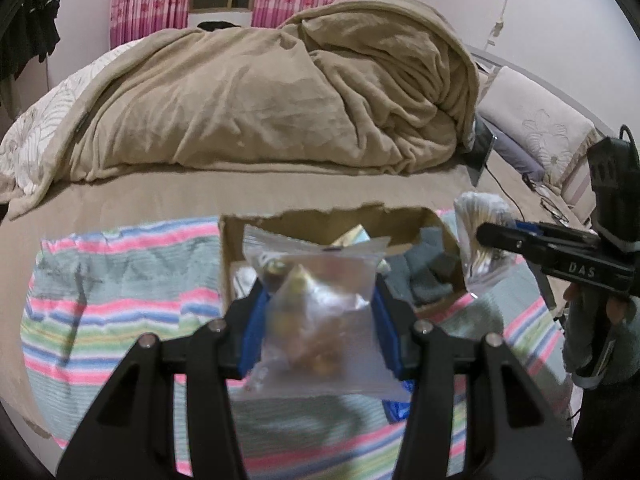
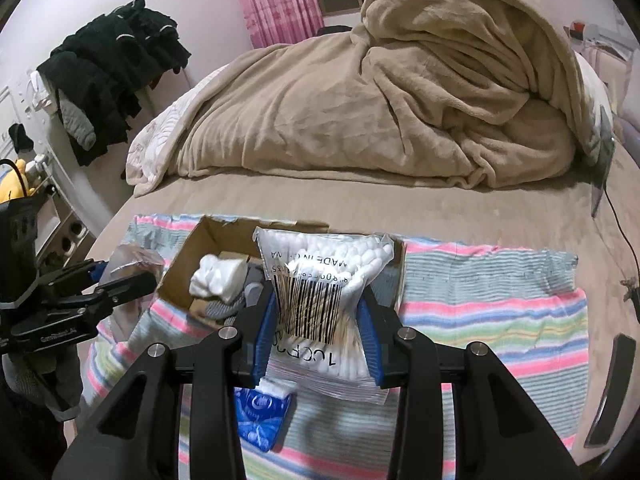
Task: Organize objects
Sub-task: 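Place the snack bag in the box while the right gripper places the cotton swab bag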
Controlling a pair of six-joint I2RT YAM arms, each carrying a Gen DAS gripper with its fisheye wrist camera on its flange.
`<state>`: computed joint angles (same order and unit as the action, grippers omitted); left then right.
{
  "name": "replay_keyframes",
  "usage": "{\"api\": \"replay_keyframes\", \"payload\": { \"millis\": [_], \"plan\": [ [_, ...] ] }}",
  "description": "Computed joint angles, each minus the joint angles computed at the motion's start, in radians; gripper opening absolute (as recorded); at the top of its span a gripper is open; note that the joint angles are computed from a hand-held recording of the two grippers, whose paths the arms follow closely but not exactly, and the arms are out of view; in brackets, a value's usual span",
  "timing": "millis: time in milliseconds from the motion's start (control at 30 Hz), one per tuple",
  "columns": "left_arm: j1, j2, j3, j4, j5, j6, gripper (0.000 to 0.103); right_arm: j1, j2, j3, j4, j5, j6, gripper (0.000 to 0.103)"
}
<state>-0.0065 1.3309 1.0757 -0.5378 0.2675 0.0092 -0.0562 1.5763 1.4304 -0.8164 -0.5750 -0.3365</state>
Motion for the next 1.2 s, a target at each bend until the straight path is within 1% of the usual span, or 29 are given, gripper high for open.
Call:
{"api": "replay_keyframes", "payload": {
  "millis": [133, 367, 533, 567, 633, 667, 700, 833, 900, 933, 1067, 1133, 1200],
  "plan": [
    [0.014, 0.058, 0.037, 0.022, -0.003, 0.009, 0.049, 0.03, 0.057, 0.039, 0.026, 0.029, 0.021, 0.04],
    [0.058, 0.192, 0.111, 0.047, 0.029, 0.008, 0.049, 0.082, 0.147, 0.087, 0.046, 0.07, 0.042, 0.04],
    [0.06, 0.277, 0.15, 0.071, 0.026, 0.005, 0.049, 0.105, 0.223, 0.134, 0.038, 0.102, 0.051, 0.041],
    [0.059, 0.299, 0.16, 0.075, 0.023, 0.005, 0.049, 0.111, 0.241, 0.148, 0.027, 0.111, 0.045, 0.042],
    [0.057, 0.343, 0.187, 0.069, 0.026, 0.007, 0.049, 0.12, 0.256, 0.152, 0.036, 0.133, 0.048, 0.05],
    [0.055, 0.362, 0.202, 0.057, 0.03, 0.012, 0.05, 0.12, 0.257, 0.151, 0.04, 0.139, 0.047, 0.057],
    [0.053, 0.374, 0.21, 0.052, 0.032, 0.016, 0.05, 0.117, 0.256, 0.151, 0.044, 0.135, 0.049, 0.058],
    [0.039, 0.4, 0.22, 0.059, 0.003, 0.011, 0.051, 0.088, 0.209, 0.113, 0.113, 0.115, 0.07, 0.058],
    [0.039, 0.41, 0.237, 0.046, 0.001, 0.014, 0.054, 0.072, 0.19, 0.098, 0.146, 0.079, 0.071, 0.058],
    [0.037, 0.411, 0.241, 0.043, -0.002, 0.015, 0.057, 0.074, 0.188, 0.098, 0.148, 0.075, 0.068, 0.058],
    [0.035, 0.408, 0.243, 0.042, -0.016, 0.011, 0.058, 0.107, 0.209, 0.111, 0.127, 0.062, 0.027, 0.058],
    [0.038, 0.399, 0.243, 0.037, -0.013, 0.012, 0.06, 0.132, 0.242, 0.12, 0.113, 0.063, 0.003, 0.058],
    [0.045, 0.383, 0.24, 0.03, -0.008, 0.014, 0.062, 0.148, 0.281, 0.126, 0.119, 0.092, 0.013, 0.058]
  ]
}}
